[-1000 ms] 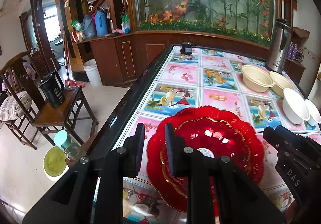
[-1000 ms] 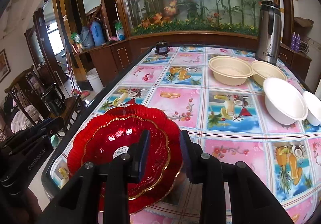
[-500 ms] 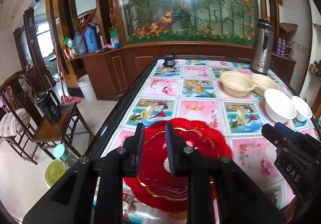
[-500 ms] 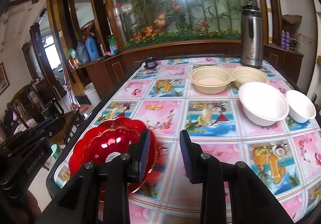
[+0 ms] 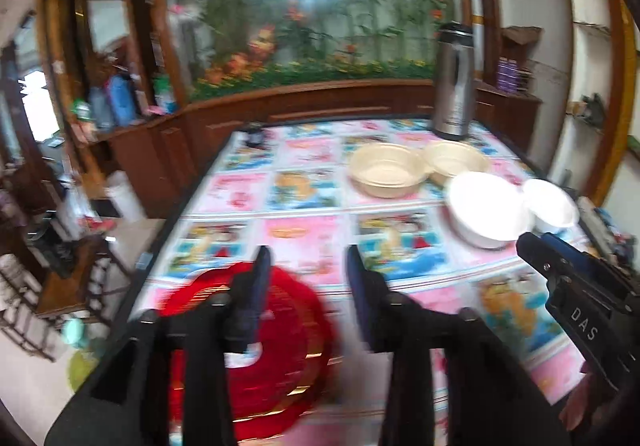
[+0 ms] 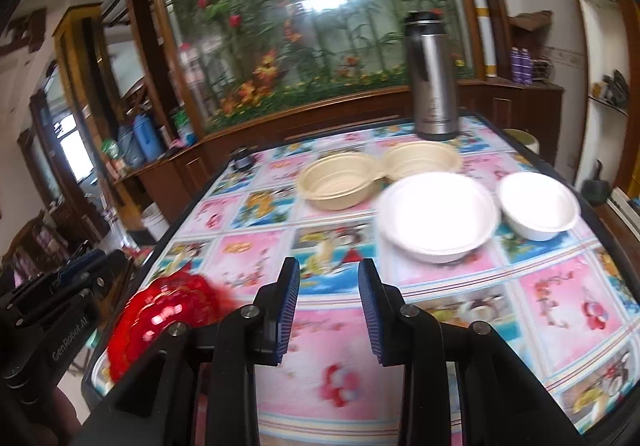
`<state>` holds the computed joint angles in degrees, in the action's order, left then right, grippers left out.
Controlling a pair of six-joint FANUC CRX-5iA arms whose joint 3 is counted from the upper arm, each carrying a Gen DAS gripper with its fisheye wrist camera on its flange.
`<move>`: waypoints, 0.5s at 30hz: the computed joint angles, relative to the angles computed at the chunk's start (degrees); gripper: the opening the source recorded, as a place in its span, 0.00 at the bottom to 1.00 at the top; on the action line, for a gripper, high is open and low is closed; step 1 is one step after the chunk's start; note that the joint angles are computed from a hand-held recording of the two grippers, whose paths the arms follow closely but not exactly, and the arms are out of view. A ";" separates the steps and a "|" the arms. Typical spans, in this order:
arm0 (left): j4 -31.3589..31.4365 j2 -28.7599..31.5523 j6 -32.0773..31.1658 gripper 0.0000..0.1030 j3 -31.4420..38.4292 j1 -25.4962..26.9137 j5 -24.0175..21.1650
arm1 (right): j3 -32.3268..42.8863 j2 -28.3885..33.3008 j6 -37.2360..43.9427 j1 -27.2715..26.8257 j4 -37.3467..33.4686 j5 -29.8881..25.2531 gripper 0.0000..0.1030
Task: Organize plates and bowls
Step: 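Move the right gripper to the white foam bowls and grasp one's rim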
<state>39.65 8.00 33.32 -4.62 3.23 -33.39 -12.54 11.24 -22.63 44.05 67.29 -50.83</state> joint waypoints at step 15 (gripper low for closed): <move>-12.80 19.00 25.52 0.45 26.50 -9.09 -23.14 | -15.49 -11.61 -8.92 -13.06 -2.77 9.21 0.39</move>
<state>26.85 27.00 58.84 21.88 -5.86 -56.53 -28.04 -0.37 -31.55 30.99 64.52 -41.62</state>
